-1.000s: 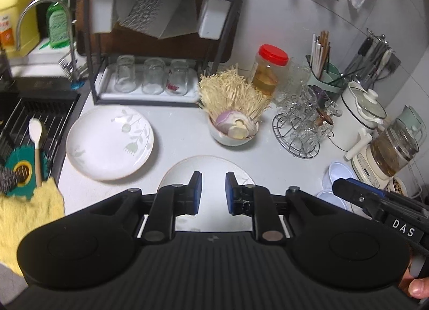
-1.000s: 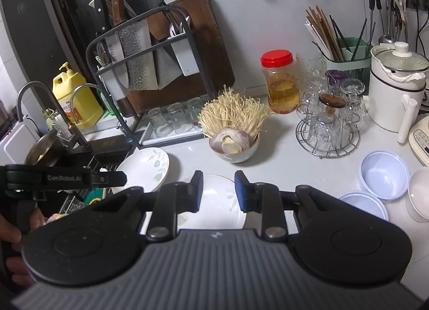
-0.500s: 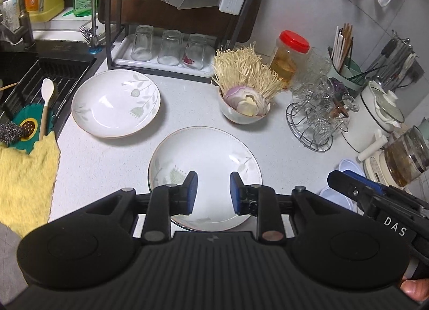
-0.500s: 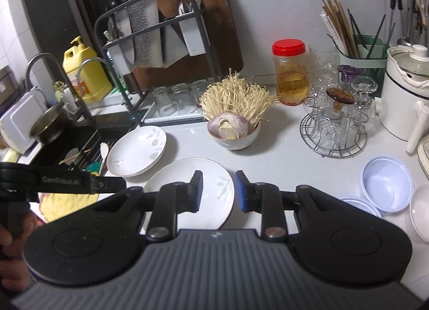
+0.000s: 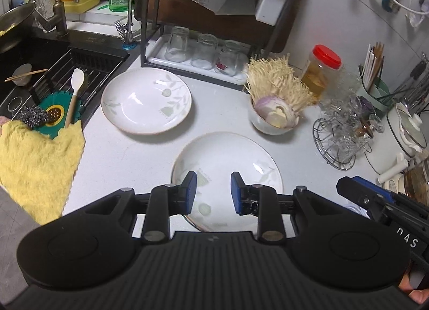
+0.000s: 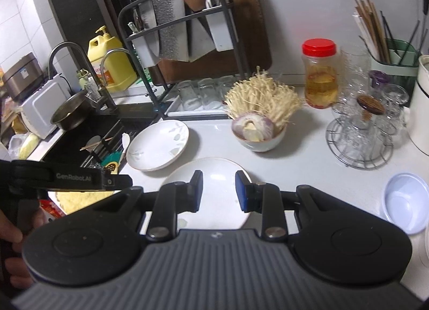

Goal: Organize plates and bowls

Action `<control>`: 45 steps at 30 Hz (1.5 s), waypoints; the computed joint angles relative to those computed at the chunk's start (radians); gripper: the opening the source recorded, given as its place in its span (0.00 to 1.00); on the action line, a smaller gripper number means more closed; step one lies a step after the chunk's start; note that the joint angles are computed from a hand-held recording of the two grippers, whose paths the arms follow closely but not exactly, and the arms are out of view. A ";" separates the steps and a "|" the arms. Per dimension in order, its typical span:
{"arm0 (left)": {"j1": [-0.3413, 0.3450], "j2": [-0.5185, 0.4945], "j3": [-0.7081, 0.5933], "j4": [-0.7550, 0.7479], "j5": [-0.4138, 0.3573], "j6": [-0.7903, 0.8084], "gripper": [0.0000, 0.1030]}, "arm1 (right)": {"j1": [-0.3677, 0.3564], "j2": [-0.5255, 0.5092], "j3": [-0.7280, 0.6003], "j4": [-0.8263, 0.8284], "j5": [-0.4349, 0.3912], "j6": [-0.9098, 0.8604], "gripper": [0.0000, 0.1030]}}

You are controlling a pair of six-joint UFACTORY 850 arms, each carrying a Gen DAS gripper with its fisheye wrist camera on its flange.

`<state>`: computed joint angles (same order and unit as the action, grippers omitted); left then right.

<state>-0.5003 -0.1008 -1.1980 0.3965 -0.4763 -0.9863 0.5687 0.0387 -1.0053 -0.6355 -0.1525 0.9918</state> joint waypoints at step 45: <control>0.497 -0.459 -0.318 -0.881 0.012 1.297 0.60 | 0.060 -0.800 -0.843 0.401 -0.256 -0.178 0.52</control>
